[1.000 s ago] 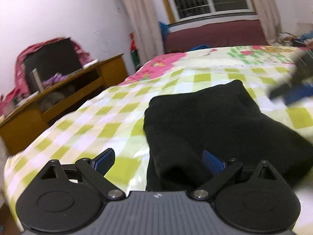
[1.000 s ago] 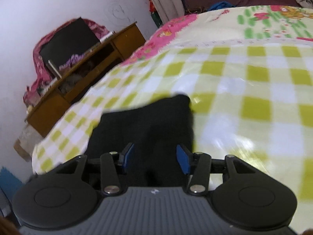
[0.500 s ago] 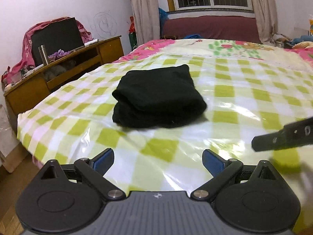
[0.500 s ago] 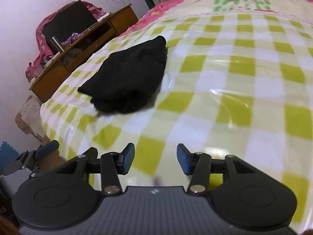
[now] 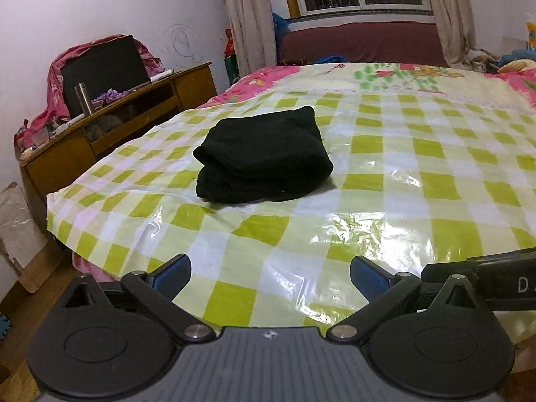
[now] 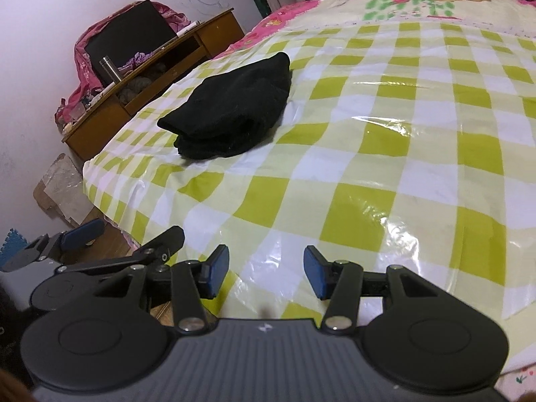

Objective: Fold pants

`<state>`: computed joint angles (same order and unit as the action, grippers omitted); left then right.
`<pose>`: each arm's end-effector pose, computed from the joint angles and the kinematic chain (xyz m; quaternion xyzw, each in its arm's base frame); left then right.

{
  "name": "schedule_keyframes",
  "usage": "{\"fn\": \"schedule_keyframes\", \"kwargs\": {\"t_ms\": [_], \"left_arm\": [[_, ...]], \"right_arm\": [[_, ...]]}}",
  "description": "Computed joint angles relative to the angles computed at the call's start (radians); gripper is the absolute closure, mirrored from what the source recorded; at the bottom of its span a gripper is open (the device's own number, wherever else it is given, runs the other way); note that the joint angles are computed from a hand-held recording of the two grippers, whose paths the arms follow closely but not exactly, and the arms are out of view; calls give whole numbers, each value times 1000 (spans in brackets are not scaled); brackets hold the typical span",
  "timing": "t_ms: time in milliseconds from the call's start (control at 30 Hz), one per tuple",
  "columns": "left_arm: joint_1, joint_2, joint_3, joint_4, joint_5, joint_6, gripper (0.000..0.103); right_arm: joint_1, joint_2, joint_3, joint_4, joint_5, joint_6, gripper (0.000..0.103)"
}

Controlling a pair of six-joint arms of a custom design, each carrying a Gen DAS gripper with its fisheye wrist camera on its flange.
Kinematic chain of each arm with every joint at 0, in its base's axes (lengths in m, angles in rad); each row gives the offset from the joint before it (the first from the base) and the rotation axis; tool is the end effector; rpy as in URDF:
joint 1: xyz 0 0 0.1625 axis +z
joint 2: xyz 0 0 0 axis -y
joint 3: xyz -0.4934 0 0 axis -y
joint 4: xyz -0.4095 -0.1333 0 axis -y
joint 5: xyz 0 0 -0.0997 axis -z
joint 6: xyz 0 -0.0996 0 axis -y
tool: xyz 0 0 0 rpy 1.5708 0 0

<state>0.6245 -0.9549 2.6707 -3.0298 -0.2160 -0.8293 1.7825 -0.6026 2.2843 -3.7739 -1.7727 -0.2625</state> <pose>-0.1222 -0.3723 0.1141 0.1253 0.7668 -0.4192 0.4697 0.2151 -0.4613 0.0002 0.2005 -0.9405 0.2539 0.1039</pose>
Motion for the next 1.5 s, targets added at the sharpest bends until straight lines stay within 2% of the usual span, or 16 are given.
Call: {"fn": "schedule_keyframes", "kwargs": {"t_ms": [200,400,1500], "left_arm": [[6,-3,2,-5,-19,-18,0],[14,-46,-29,239,-25,-165,0],[5,-54,-30,312,-49,-218,0]], "right_arm": [[-6,3,10,-9,2,0,51],[-5,12,11,-2,-6,-7,51],[-15,14,24,-17,-7,5,51]]}}
